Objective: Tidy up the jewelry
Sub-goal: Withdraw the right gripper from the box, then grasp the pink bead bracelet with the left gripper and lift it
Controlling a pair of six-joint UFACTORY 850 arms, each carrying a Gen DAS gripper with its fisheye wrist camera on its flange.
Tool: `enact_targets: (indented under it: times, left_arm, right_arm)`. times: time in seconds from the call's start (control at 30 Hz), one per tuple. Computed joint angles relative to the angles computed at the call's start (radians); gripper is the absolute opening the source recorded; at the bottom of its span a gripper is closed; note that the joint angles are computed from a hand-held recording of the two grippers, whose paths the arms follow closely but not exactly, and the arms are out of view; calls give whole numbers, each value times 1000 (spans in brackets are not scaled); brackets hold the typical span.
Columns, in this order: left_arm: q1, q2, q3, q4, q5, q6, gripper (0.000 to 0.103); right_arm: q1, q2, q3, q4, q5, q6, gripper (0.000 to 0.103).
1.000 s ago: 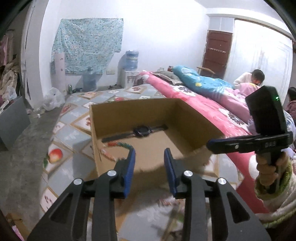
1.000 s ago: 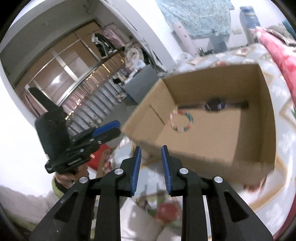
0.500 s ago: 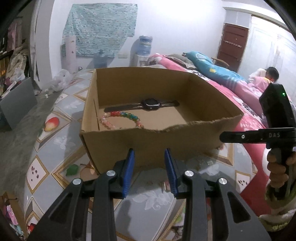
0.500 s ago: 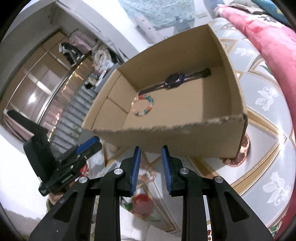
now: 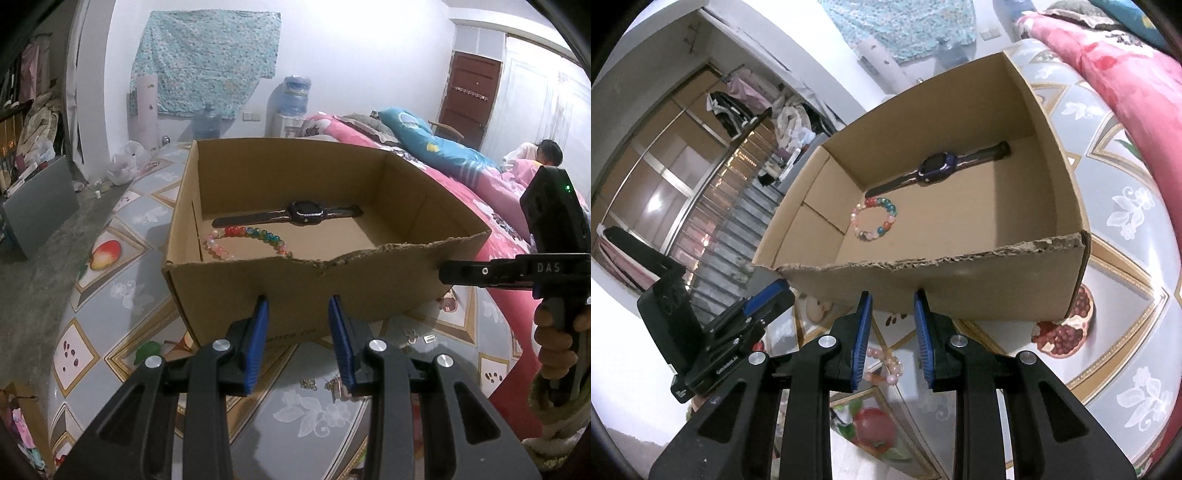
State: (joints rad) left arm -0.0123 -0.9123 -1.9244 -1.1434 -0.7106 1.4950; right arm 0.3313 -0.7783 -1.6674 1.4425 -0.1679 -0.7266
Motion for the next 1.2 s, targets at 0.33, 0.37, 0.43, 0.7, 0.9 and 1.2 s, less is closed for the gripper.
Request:
enact_targets:
  times: [0.33,0.37,0.43,0.7,0.9,1.2]
  left_arm:
    - [14,52,107,-42,-19,104,33]
    - [16,57,121,-42,-25,112,33]
    - [19,72,156,-42,-35,130,33]
    - [2,105,253,-23,-4,166,33]
    - [-39,150,332,-45,37,374,33]
    - [-110,133,337,-2,192,504,33]
  right_arm:
    - [33,82,123,377,52,-462,34]
    - [35,90,138,397,50,-489,34]
    - [45,106,169,444,50,-549,34]
    - [87,98,199,362,33,-467,33]
    - [85,92,211,392,28,-444,32]
    - [77,102,237,522,13,-555,32]
